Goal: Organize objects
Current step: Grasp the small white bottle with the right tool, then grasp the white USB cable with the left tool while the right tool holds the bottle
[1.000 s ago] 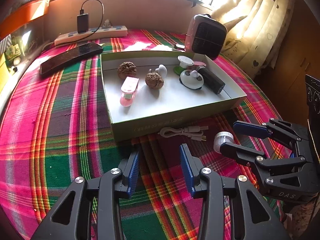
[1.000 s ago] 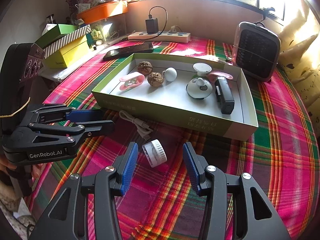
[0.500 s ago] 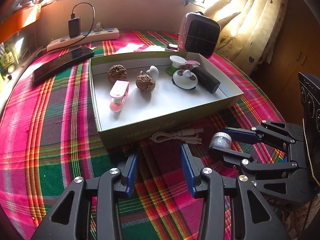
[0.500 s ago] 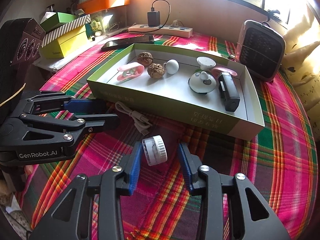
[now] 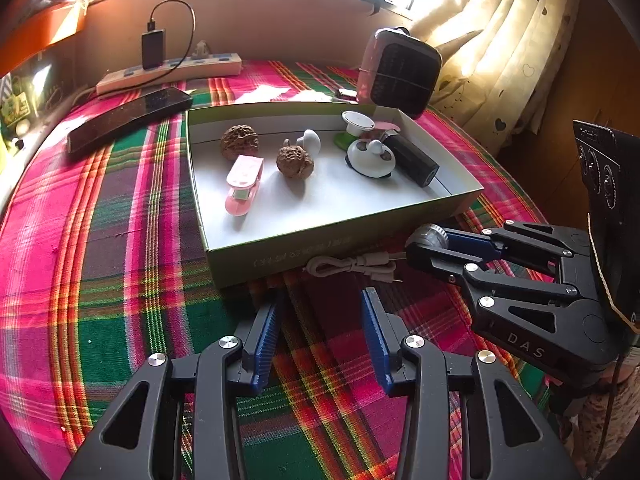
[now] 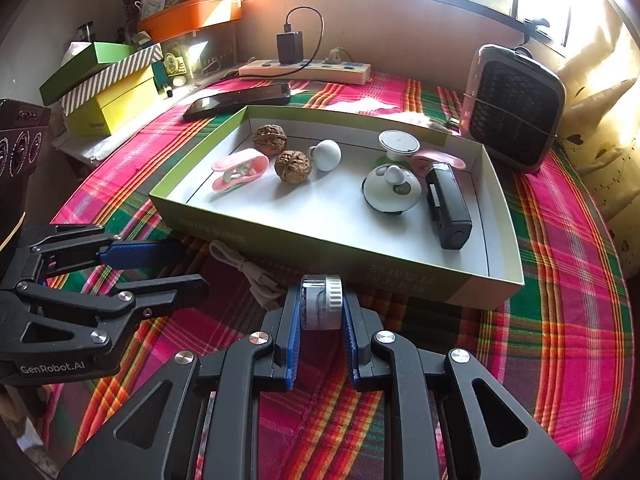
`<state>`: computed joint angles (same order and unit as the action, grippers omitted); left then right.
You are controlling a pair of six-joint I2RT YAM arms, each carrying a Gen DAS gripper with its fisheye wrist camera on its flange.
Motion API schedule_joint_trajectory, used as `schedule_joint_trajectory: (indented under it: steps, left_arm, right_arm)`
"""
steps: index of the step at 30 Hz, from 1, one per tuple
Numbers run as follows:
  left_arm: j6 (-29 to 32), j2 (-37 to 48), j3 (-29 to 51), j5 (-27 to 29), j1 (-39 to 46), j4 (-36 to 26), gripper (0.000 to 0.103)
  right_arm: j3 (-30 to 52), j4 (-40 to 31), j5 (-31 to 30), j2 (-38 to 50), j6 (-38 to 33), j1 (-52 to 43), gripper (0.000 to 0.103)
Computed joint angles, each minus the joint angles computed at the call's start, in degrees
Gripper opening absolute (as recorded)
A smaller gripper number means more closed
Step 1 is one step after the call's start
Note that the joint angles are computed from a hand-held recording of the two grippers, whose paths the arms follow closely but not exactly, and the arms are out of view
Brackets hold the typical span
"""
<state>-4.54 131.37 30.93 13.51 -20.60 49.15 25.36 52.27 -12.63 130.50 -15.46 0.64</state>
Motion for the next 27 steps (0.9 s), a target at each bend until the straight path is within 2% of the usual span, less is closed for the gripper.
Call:
schedule_joint_trajectory:
  steps: [27]
  left_arm:
    - [-2.47,-0.54,-2.43,4.37,4.01,0.55,0.039]
  right_arm:
    - [-1.92,-1.09,-2.96,-0.39,-0.47,5.3,0.02]
